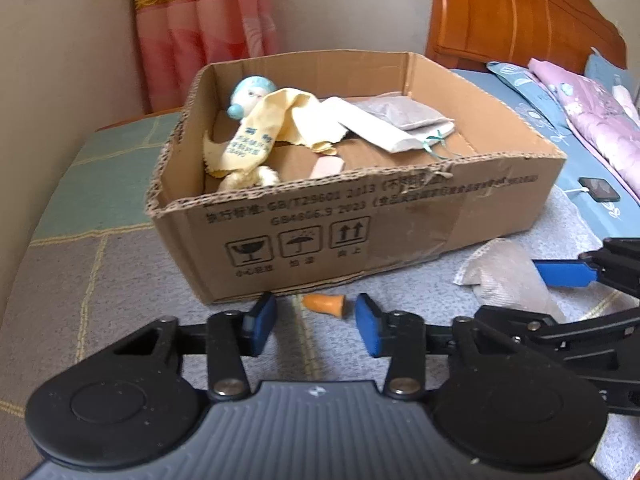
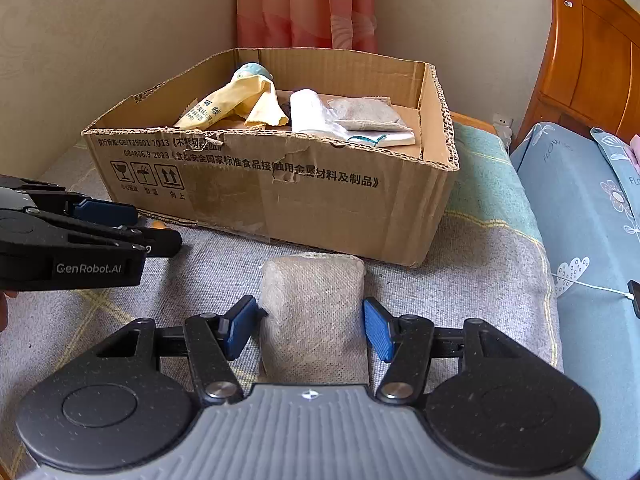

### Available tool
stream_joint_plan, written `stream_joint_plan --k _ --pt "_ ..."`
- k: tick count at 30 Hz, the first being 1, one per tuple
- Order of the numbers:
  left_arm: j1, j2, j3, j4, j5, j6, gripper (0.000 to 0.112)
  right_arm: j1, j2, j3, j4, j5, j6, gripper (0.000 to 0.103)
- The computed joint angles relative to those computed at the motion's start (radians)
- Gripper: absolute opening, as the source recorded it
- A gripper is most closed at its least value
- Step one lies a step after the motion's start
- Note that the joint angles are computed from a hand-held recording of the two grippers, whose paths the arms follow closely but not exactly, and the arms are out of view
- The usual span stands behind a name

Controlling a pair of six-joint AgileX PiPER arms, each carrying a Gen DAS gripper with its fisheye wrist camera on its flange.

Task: Organize soft objects
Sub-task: 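Close the left tool on the orange foam earplug, then lift and carry the grey bag and orange earplug over the box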

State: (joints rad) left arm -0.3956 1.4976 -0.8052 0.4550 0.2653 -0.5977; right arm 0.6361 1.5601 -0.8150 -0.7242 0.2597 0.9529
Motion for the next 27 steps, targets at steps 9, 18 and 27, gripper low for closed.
stream_joint_plan --k 9,18,27 --pt "-0.012 0.002 -0.009 -0.063 0.001 0.104 0.021 0.000 -0.002 0.002 -0.006 -0.001 0.004 0.063" --pt "-0.020 0.001 -0.012 -0.039 0.012 0.084 0.022 0.004 -0.004 0.006 -0.032 0.002 0.031 0.062" --pt "-0.016 0.006 -0.019 -0.070 0.013 0.122 0.021 0.002 -0.002 0.000 -0.013 0.008 0.012 0.056"
